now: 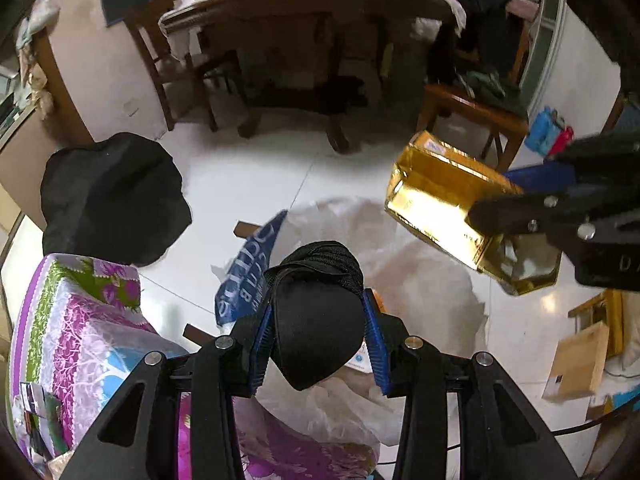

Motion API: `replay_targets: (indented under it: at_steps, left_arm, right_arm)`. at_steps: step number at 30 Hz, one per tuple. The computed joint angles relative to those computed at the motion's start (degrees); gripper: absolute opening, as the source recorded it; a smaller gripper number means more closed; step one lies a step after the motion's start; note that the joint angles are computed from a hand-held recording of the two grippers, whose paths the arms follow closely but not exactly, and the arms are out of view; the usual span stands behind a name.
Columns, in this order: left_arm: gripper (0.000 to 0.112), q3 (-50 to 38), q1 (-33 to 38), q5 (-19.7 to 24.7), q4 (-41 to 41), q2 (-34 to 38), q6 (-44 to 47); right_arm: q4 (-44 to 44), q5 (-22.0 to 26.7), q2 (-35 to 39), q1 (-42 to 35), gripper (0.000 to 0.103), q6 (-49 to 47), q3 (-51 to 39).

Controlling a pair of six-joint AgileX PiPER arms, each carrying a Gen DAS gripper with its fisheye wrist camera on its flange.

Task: Collect trash
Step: 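Carry the cigarette pack and black cloth over the trash bag, then open both grippers to drop the pack and cloth into the bag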

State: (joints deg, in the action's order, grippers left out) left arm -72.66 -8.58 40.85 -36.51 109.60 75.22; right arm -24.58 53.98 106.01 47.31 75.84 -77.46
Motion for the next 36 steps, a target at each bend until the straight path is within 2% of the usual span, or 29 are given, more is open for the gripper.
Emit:
replay_targets:
  at_steps: [7, 9, 10, 13, 14, 23, 36]
  left_arm:
    - [0.044, 0.4, 0.7, -1.8, -0.8, 1.5, 0.9]
    - [0.046, -0.6, 1.4, -1.4, -0.3, 1.9, 0.3]
    - [0.05, -0.6, 1.2, -2.0, -0.4, 1.9, -0.1]
    - [0.054, -0.7, 1.0, -3.3, -0.1, 2.4, -1.0]
    - [0.055, -0.6, 1.0, -4.0, -0.1, 2.5, -1.2]
    - [0.055, -1.6, 2.2, -3.2, -1.1, 2.5, -1.0]
    - [0.055, 2.4, 2.2, -5.7, -2.2, -1.0, 0.9]
  right_arm:
    - [1.8, -1.6, 0.0, -2.2, 0.027, -2.4, 0.9]
    - [1.8, -1.9, -0.1, -2.8, 0.027, -2.5, 1.1]
    - [1.5, -2.1, 0.0, -3.0, 0.027, -2.5, 1.1]
    - [2.5, -4.2, 0.0, -4.3, 0.031, -2.8, 2.0]
    - [2.7, -4.5, 0.1, -4.5, 0.035, -2.7, 1.9]
    - [1.1, -4.6, 0.5, -4.3, 0.036, -1.3, 2.3]
    - [-0.2, -2.8, 0.5, -2.8, 0.036, 0.1, 1.8]
